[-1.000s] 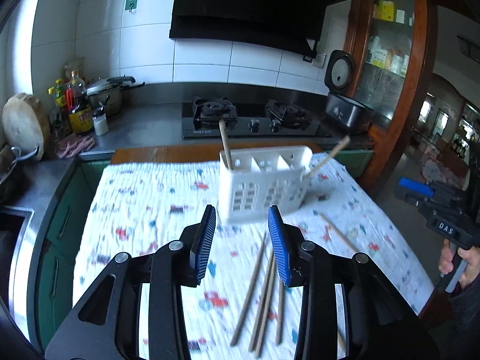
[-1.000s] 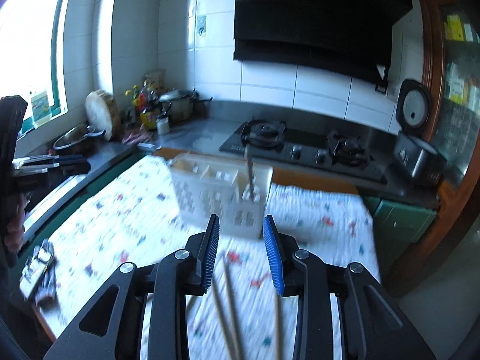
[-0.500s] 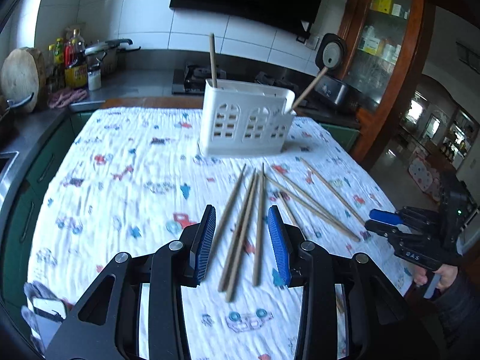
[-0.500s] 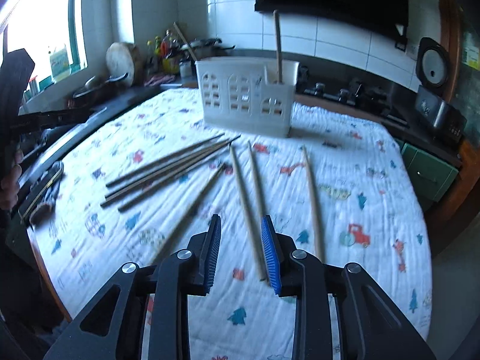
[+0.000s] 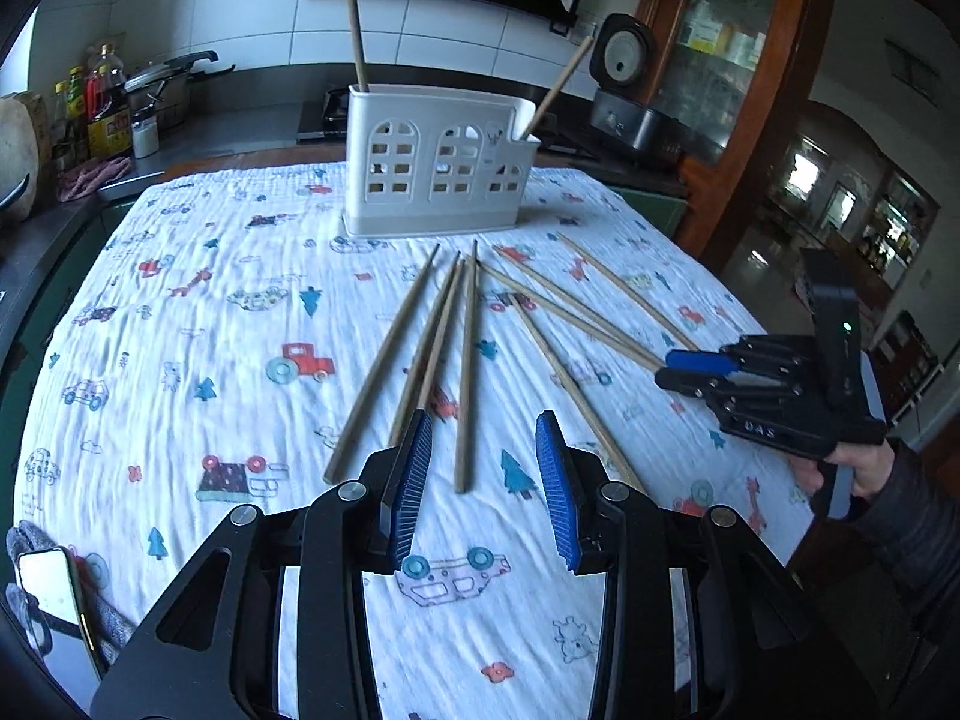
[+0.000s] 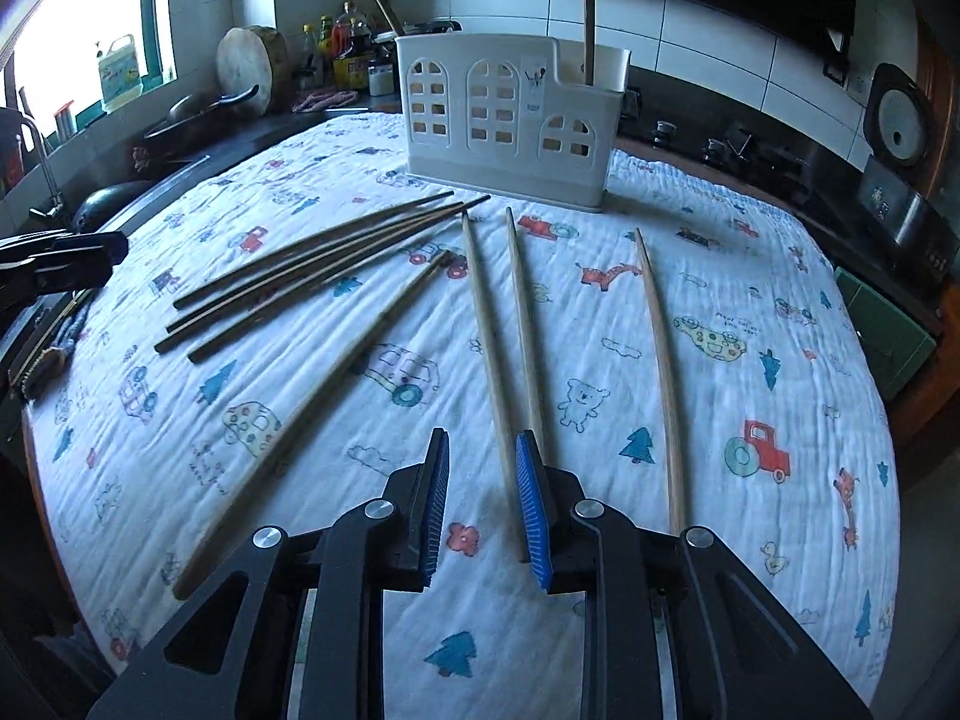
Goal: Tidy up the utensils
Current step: 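Move both open tools back down to the loose chopsticks, then close the left tool on a chopstick while the right tool grasps another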
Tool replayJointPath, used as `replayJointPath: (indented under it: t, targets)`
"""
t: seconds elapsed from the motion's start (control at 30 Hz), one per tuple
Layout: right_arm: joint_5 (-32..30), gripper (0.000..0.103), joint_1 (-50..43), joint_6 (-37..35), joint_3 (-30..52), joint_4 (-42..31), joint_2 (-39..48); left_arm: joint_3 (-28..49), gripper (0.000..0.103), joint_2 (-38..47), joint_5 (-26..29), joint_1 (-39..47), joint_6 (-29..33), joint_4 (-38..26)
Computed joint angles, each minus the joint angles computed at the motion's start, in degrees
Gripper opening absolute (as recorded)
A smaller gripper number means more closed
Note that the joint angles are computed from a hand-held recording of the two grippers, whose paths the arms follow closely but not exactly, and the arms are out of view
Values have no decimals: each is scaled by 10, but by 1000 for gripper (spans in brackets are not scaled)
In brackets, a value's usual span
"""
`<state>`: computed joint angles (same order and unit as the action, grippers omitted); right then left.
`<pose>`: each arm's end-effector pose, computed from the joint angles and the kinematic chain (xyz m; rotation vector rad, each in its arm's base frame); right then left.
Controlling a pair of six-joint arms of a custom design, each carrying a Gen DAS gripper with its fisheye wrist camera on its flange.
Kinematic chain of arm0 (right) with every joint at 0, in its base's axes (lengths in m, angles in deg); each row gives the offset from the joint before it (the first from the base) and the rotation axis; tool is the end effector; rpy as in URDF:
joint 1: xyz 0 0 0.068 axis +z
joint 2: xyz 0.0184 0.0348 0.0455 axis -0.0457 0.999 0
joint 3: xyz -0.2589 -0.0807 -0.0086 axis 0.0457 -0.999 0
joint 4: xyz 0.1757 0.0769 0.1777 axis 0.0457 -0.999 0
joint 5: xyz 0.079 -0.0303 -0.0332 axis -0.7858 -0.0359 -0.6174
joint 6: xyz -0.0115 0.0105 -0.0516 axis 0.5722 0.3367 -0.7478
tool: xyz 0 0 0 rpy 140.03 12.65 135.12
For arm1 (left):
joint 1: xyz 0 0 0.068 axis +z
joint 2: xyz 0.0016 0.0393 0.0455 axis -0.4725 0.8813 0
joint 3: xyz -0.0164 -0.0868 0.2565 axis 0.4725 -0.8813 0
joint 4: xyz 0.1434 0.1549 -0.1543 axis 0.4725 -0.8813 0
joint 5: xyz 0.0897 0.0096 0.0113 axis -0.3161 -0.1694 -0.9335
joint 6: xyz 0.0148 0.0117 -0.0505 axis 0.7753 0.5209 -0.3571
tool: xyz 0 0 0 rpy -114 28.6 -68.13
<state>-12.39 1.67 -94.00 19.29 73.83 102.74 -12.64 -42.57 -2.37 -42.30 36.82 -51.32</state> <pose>0.3141 0.0417 0.1217 -1.1814 2.1745 0.4133 0.1333 -0.0286 0.1571 -0.2753 2.2936 -0.1891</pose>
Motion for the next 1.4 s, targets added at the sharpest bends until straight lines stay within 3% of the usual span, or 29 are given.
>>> replayJointPath:
  t: [0.27,0.37,0.47,0.87,1.0,1.4]
  targets:
    - [15,21,9,-2,14,-2,25,-9,31,54,9,-9,0,48]
    - [9,15,6,-1,14,-13,23,-9,29,90,14,-7,1,77]
    - [3,10,3,-3,8,-17,17,-3,27,143,8,-10,4,113]
    - [-15,9,-8,31,8,-22,21,39,27,376,-14,13,12,256]
    - [-17,9,-10,35,11,-25,23,43,26,404,-6,20,12,273]
    - [-4,8,-4,41,5,-11,21,64,6,431,-32,14,16,265]
